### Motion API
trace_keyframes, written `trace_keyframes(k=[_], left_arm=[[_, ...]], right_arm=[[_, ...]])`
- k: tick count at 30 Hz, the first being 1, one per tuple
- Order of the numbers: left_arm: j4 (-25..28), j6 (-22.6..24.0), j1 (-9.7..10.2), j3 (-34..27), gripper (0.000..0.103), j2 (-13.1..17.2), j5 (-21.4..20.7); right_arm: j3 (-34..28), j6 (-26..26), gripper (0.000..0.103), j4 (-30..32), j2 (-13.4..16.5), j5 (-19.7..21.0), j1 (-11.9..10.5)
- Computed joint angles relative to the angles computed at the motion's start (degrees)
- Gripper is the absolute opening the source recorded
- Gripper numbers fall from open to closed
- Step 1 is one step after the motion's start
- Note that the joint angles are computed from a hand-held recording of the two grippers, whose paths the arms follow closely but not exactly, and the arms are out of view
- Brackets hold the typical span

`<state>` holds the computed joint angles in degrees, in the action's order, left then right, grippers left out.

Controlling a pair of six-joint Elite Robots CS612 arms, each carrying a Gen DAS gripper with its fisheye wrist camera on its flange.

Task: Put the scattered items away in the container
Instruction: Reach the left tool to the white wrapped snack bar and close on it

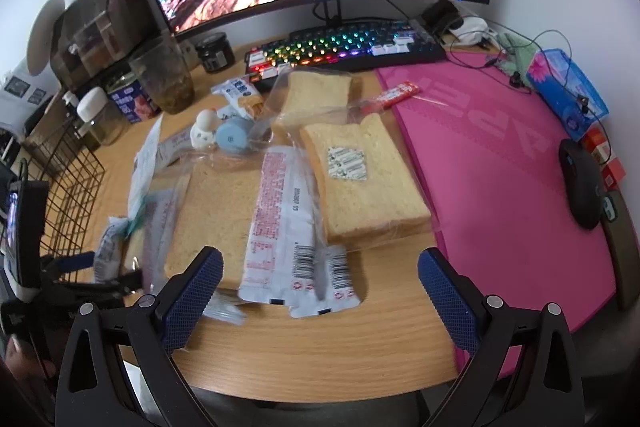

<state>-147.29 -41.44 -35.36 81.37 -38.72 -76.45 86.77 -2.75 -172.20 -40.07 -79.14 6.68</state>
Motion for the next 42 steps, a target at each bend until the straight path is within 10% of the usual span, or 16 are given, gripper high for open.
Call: trace_keyframes(k=[5, 21, 31, 42], left_arm=[[-1.3, -5.7, 0.72, 2.1, 0.100, -1.3, 2.9], [-8.2, -8.4, 3.04, 3.0, 0.086, -0.2, -6.0], [0.4, -6.9, 1.88, 1.4, 0.087, -0.1, 1.2], [-2.0, -6.3, 1.40, 0.8, 0.100, 1.4, 2.8]], right_arm=[[0.4, -0.1, 0.100, -0.5, -0.2, 0.5, -0.1], [-0.9, 0.5, 0.100, 0.1, 0.6, 2.4, -0.6], [-0.9, 0.4, 0.100, -0.2, 0.5, 3.0, -0.3], [-0.3, 0.4, 0.100, -1.6, 0.2, 4.1, -0.7]])
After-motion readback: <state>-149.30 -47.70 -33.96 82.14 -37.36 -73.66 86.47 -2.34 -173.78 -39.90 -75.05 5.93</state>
